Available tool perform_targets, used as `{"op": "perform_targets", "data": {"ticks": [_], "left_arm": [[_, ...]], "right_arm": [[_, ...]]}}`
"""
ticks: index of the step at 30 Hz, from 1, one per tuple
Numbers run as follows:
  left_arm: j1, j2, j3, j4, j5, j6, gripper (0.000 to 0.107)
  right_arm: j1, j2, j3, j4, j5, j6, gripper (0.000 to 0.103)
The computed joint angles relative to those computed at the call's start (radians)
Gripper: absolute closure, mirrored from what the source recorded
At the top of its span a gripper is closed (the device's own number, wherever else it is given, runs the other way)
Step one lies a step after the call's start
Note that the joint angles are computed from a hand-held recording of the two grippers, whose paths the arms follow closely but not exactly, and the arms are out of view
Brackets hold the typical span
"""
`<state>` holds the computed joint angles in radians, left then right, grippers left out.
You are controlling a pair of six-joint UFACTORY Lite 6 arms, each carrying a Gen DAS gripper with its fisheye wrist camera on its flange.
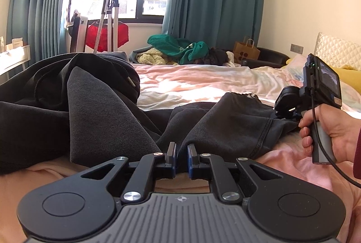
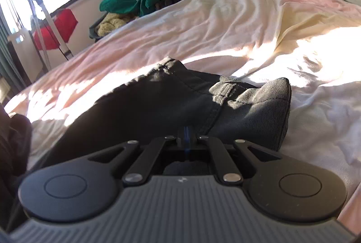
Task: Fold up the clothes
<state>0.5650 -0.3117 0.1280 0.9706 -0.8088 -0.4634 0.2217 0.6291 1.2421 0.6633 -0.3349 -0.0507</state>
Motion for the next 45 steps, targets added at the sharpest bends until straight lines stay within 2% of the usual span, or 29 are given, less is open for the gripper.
{"op": "perform_targets", "data": {"ticks": [3,5,8,11,12,13,14,15,16,21,26,28,30,32,35,37,39,41,42,43,44,45], "left_arm": [[-0.005,0.004,0.001,-0.01,0.004,0.003,0.096],[-0.008,0.011,0.003,-0.019,0.007,0.009,0.096],[-0.003,0.018,0.006,-0.014,0.004,0.0,0.096],[0.032,0.023,0.018,0.034,-0.024,-0.055,0.099],[0.048,0.025,0.022,0.053,-0.038,-0.074,0.101],[0.066,0.028,0.028,0.075,-0.053,-0.098,0.103],[0.085,0.032,0.036,0.098,-0.068,-0.123,0.104],[0.105,0.039,0.048,0.125,-0.085,-0.16,0.104],[0.121,0.043,0.057,0.144,-0.099,-0.19,0.104],[0.22,0.069,0.116,0.235,-0.183,-0.349,0.105],[0.319,0.099,0.191,0.282,-0.233,-0.514,0.107],[0.351,0.131,0.239,0.319,-0.242,-0.59,0.107],[0.352,0.146,0.264,0.341,-0.222,-0.604,0.107],[0.296,0.102,0.239,0.316,-0.147,-0.528,0.107],[0.191,0.025,0.163,0.234,-0.057,-0.367,0.106],[0.136,-0.019,0.113,0.182,-0.028,-0.273,0.098],[0.1,-0.039,0.09,0.164,-0.001,-0.248,0.092],[0.091,-0.03,0.09,0.177,0.01,-0.261,0.088],[0.093,-0.023,0.096,0.183,0.014,-0.274,0.085],[0.105,-0.01,0.111,0.2,0.011,-0.303,0.077],[0.12,0.006,0.129,0.221,0.006,-0.338,0.072],[0.135,0.022,0.148,0.242,0.0,-0.374,0.062]], "right_arm": [[-0.027,-0.082,-0.086,-0.253,-0.039,0.314,0.099],[-0.039,-0.127,-0.125,-0.305,-0.043,0.405,0.099],[-0.032,-0.155,-0.16,-0.176,-0.05,0.265,0.097],[-0.018,-0.15,-0.162,-0.02,-0.099,0.02,0.094],[-0.021,-0.146,-0.163,-0.009,-0.106,0.001,0.087],[-0.03,-0.147,-0.169,-0.019,-0.108,0.025,0.072],[-0.042,-0.148,-0.179,-0.048,-0.113,0.067,0.062],[-0.059,-0.16,-0.2,-0.091,-0.116,0.152,0.043],[-0.077,-0.172,-0.221,-0.134,-0.12,0.237,0.036],[-0.181,-0.242,-0.323,-0.346,-0.139,0.642,0.036],[-0.3,-0.308,-0.425,-0.734,-0.226,1.099,0.036],[-0.305,-0.301,-0.414,-0.814,-0.218,1.169,0.036],[-0.291,-0.273,-0.383,-0.836,-0.198,1.188,0.036],[-0.273,-0.235,-0.336,-0.84,-0.165,1.174,0.036],[-0.216,-0.189,-0.272,-0.638,-0.109,0.896,0.036],[-0.187,-0.172,-0.251,-0.489,-0.12,0.686,0.036],[-0.153,-0.148,-0.228,-0.338,-0.153,0.477,0.036],[-0.137,-0.132,-0.197,-0.244,-0.122,0.355,0.036],[-0.135,-0.136,-0.193,-0.225,-0.098,0.352,0.036],[-0.138,-0.14,-0.194,-0.246,-0.079,0.386,0.036],[-0.14,-0.15,-0.205,-0.295,-0.069,0.461,0.036],[-0.143,-0.16,-0.216,-0.352,-0.06,0.544,0.036]]}}
